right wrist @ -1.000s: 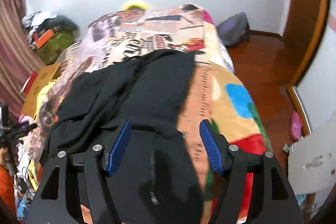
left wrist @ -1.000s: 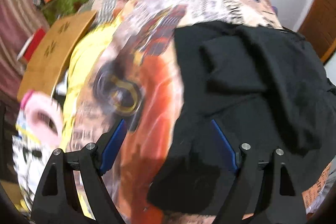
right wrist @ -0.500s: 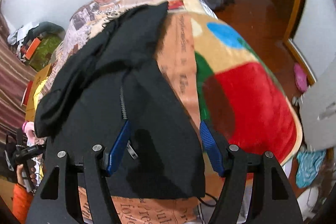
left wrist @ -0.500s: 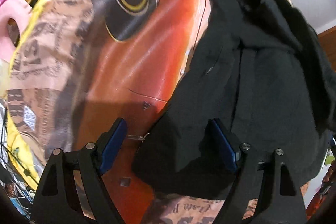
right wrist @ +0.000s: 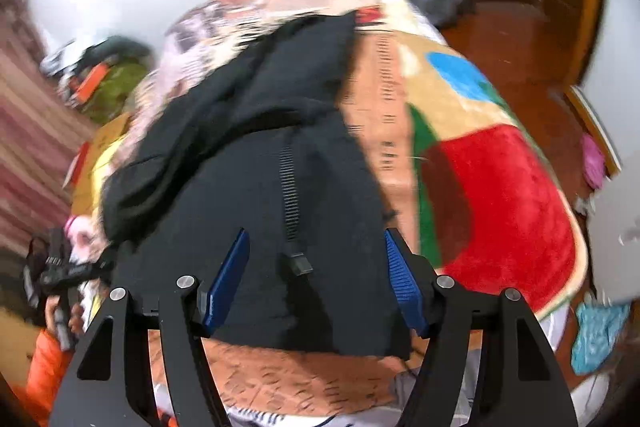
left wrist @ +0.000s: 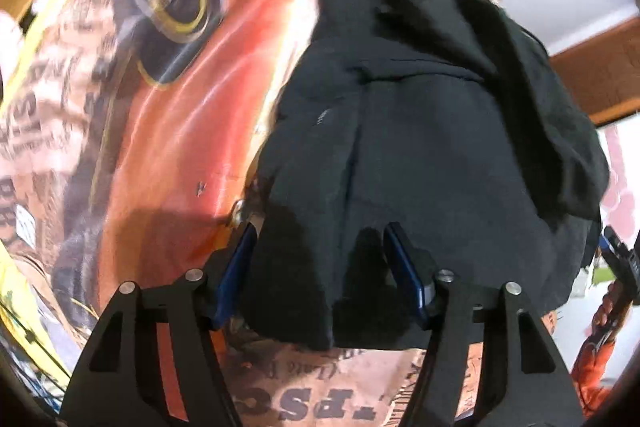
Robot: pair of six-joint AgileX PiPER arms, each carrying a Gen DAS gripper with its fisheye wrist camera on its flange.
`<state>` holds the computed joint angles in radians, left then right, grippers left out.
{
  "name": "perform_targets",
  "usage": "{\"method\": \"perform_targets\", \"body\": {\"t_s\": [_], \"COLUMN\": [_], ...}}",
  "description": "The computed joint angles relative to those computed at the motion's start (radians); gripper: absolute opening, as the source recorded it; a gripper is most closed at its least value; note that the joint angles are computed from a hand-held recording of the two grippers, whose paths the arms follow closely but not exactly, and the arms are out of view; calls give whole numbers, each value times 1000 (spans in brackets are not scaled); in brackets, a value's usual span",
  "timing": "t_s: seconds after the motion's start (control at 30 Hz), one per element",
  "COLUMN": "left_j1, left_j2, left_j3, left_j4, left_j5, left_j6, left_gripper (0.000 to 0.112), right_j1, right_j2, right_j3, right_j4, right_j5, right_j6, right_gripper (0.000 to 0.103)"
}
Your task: Fold large clothes
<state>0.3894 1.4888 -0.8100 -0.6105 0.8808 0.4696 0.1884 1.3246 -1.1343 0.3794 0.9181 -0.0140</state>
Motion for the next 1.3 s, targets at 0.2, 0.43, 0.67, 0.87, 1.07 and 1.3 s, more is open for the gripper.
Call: {"method": "perform_targets", "body": {"t_s": [0.2,0.43,0.67,0.87,1.07,1.3], "left_j1": [62,108,96,119,10,-41], "left_j2": [-2,46,-111,-165,-40,212], "left_j3": [36,86,11,-186,-465,-792], "left_j4": [-103,-146,-60,-139,-195,-147], "left_j5": [4,-9,58,181,204,140], "left_j6": [97,131,-9,-46,-145,-242], "left_gripper": [64,45,19,18,18,18], "right_j1": [-13,-132,-137,-55,-22,-11], "right_j2": [83,114,99,128,279,618], "right_j3": [39,65,-11,-209,-494,-976], "right_j4": [37,260,278,212,231,205], "right_j5": [-38,37,102,135,165,245], "right_j6": [-27,-163,-85,-27,-42,32], "right_gripper": [67,54,8,5,3,3]}}
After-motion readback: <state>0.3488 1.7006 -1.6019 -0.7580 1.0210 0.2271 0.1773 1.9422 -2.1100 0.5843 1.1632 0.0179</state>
